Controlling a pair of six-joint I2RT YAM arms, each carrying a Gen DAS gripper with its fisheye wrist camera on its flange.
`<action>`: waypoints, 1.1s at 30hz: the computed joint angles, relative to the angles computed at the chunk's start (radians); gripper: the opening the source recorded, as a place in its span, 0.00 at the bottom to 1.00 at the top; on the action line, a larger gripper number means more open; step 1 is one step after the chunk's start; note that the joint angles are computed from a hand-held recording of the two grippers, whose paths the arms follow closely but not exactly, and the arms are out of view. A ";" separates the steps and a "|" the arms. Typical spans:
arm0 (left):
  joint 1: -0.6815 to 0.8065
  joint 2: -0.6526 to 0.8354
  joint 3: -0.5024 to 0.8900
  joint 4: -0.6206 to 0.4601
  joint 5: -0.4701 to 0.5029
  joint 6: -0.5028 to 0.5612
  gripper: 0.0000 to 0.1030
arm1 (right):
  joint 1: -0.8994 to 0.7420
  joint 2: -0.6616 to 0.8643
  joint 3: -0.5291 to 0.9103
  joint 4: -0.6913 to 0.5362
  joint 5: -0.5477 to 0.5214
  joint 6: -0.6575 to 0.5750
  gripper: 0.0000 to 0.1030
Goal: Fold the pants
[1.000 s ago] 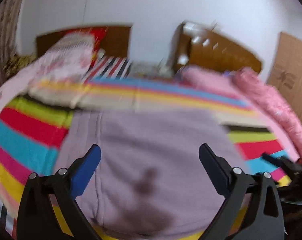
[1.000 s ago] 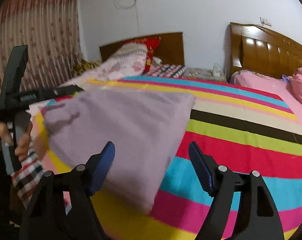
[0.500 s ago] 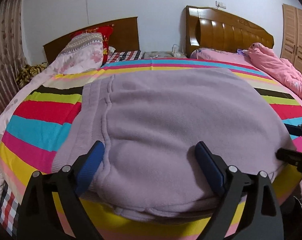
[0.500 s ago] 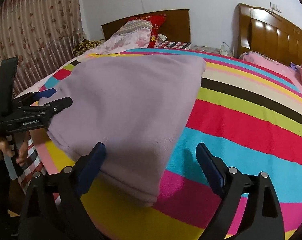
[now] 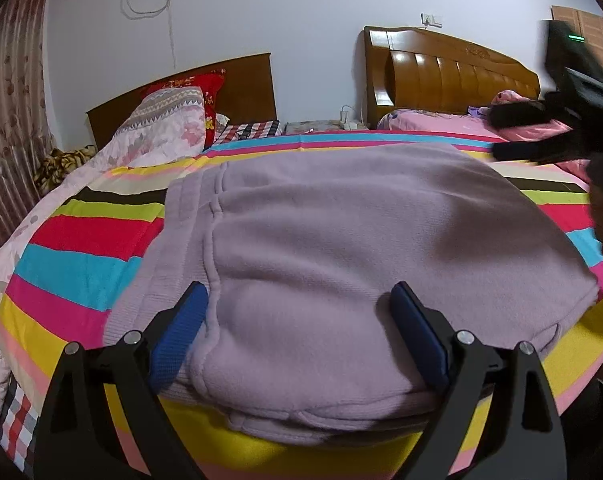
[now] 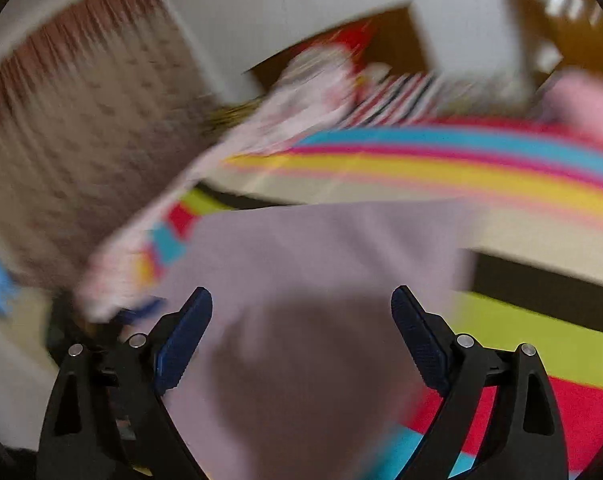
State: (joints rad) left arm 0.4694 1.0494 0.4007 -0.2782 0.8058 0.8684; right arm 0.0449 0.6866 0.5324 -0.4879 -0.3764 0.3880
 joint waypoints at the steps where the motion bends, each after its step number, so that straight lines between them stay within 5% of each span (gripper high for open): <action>1: 0.002 -0.001 -0.001 0.000 0.002 0.003 0.89 | -0.033 0.097 0.019 0.041 -0.050 -0.041 0.86; 4: 0.001 0.018 0.008 0.006 0.004 0.008 0.89 | -0.050 0.358 0.112 0.084 0.095 -0.140 0.86; 6: 0.005 0.023 0.006 0.014 0.012 0.011 0.89 | -0.146 0.481 0.149 0.115 0.064 -0.153 0.79; 8: 0.010 0.021 0.000 0.021 0.020 0.011 0.89 | -0.220 0.486 0.159 0.152 0.007 -0.105 0.81; 11: 0.017 0.023 -0.008 0.036 0.032 0.009 0.89 | -0.149 0.419 0.187 0.142 0.110 -0.026 0.85; 15: 0.018 0.016 -0.016 0.042 0.035 0.009 0.89 | -0.042 0.505 0.239 0.130 -0.048 -0.118 0.86; 18: 0.020 0.004 -0.016 0.020 0.032 0.021 0.89 | 0.002 0.662 0.318 0.066 0.122 -0.166 0.84; 20: 0.017 0.010 -0.007 0.015 0.029 0.021 0.89 | -0.046 0.638 0.305 0.120 0.086 -0.102 0.86; 22: 0.018 0.008 -0.009 0.017 0.030 0.018 0.89 | -0.003 0.602 0.348 0.073 0.264 -0.018 0.86; 27: 0.013 -0.003 -0.008 0.011 0.025 0.013 0.89 | 0.191 0.604 0.440 0.011 0.192 -0.097 0.87; 33: -0.003 -0.004 0.003 0.000 0.006 0.006 0.89 | 0.251 0.740 0.465 -0.038 0.386 -0.063 0.87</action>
